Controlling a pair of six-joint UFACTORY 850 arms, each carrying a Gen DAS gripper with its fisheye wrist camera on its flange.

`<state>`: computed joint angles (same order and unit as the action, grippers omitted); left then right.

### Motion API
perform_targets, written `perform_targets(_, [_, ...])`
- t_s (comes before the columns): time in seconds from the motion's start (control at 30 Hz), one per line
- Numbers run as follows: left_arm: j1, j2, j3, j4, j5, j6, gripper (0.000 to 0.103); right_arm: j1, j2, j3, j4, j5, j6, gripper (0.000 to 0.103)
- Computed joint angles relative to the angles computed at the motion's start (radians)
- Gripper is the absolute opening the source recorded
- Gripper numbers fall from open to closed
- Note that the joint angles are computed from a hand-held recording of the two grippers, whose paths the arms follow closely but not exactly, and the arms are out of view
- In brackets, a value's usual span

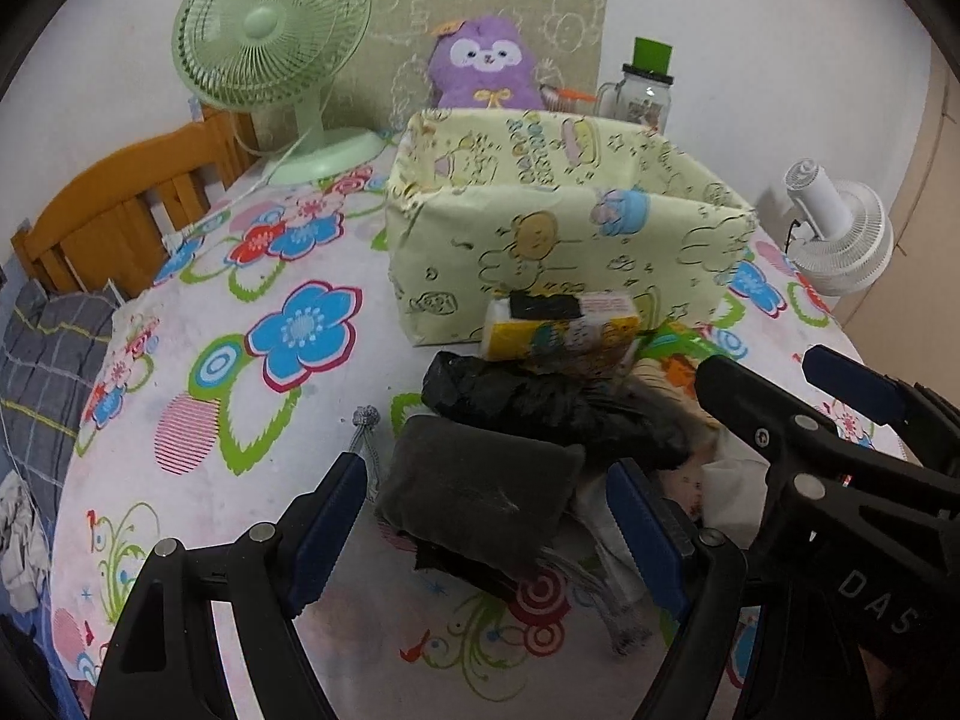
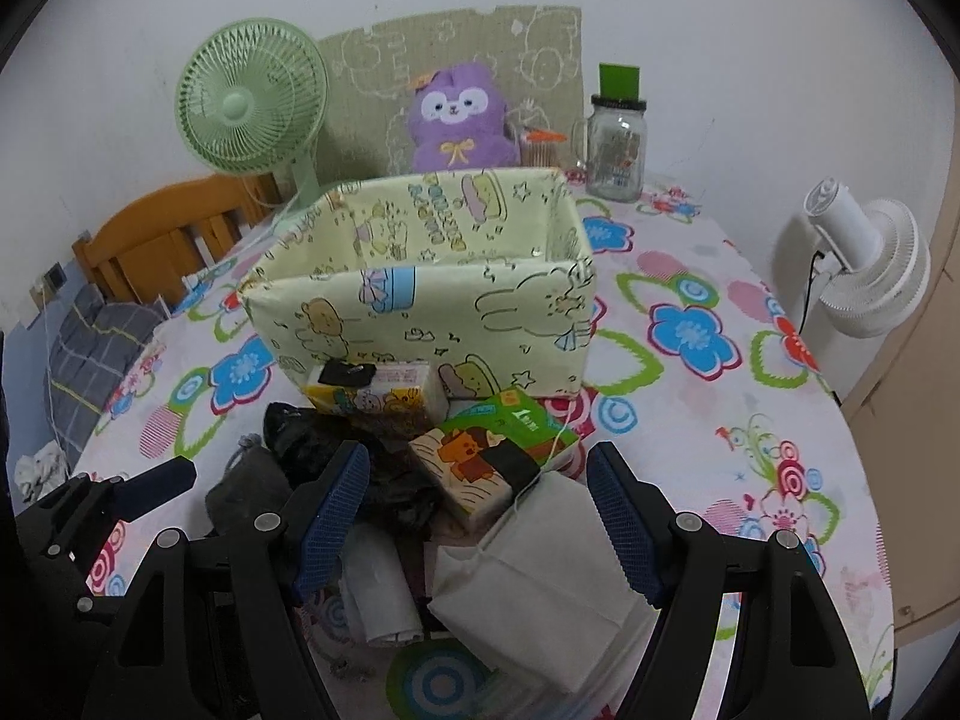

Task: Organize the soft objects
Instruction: 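Move left tool to the dark grey cloth while right tool reaches the green tissue pack, then grasp and lift the grey cloth with left tool while right tool grasps the green pack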

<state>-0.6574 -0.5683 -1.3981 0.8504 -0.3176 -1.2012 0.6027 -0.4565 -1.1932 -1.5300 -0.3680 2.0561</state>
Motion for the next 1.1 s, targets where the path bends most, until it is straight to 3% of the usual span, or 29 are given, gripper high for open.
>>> perform_targets(0.17, [0.024, -0.030, -0.029, -0.241, 0.019, 0.231, 0.084, -0.014, -0.040, -0.043, 0.097, 0.026, -0.101, 0.078])
perform_targets(0.63, [0.049, -0.102, -0.098, -0.445, -0.010, 0.427, 0.084, -0.059, -0.136, -0.138, 0.463, 0.077, -0.448, 0.078])
perform_targets(0.87, [0.049, -0.111, -0.109, -0.462, -0.017, 0.462, 0.084, -0.062, -0.169, -0.178, 0.534, 0.056, -0.524, 0.087])
perform_targets(1.1, [0.047, -0.108, -0.103, -0.424, -0.010, 0.436, 0.068, -0.070, -0.183, -0.190, 0.545, 0.072, -0.527, 0.090])
